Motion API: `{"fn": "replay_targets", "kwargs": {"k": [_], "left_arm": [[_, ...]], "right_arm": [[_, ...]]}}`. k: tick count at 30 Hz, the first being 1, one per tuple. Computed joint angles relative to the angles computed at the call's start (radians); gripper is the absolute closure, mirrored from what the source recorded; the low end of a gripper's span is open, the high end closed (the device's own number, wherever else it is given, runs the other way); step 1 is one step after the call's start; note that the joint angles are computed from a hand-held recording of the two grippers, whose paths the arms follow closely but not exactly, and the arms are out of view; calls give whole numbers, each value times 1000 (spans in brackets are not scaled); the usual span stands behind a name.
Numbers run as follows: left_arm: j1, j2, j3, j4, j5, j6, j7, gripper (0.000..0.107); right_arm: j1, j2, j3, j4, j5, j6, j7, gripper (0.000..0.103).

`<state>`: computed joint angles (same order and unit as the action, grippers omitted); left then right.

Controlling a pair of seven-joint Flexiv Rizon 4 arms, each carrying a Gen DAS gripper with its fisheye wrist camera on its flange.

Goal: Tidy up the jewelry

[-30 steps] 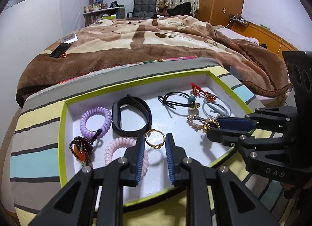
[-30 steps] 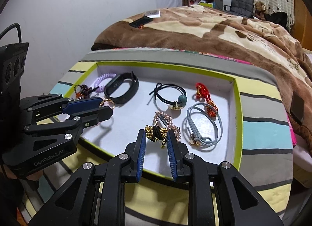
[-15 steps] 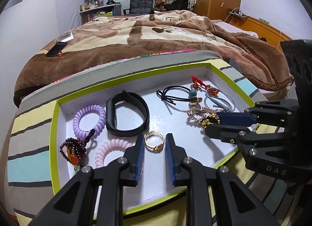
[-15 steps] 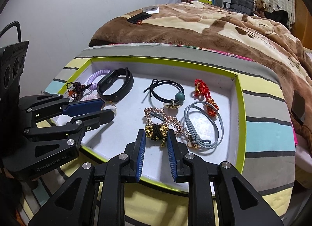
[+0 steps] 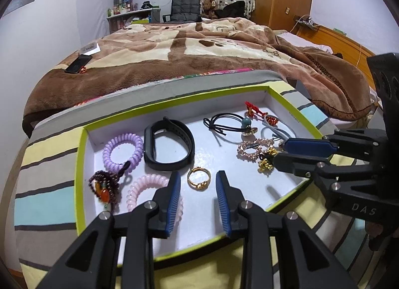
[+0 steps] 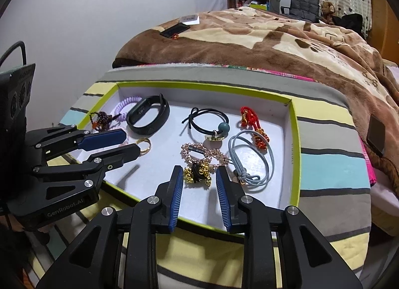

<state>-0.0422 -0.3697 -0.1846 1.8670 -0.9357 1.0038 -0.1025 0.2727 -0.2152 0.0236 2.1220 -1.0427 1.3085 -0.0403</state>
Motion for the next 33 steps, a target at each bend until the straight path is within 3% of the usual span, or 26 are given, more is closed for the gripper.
{"fn": "replay_targets", "kwargs": {"k": [3, 5, 17, 33], "left_arm": [[6, 27, 2, 24, -32, 2, 13, 76], [5, 47, 6, 44, -61, 7, 27, 76], [-41, 210, 86, 206, -284, 21, 134, 73], [-132, 393, 167, 412, -554, 111, 327, 71]], "right_arm": [[3, 27, -5, 16, -54, -2, 59, 74], [-3, 44, 1, 25, -92, -5, 99, 67], [-20, 169, 104, 99, -278, -120, 332, 66], [73, 276, 224, 170, -297, -358, 444, 65]]}}
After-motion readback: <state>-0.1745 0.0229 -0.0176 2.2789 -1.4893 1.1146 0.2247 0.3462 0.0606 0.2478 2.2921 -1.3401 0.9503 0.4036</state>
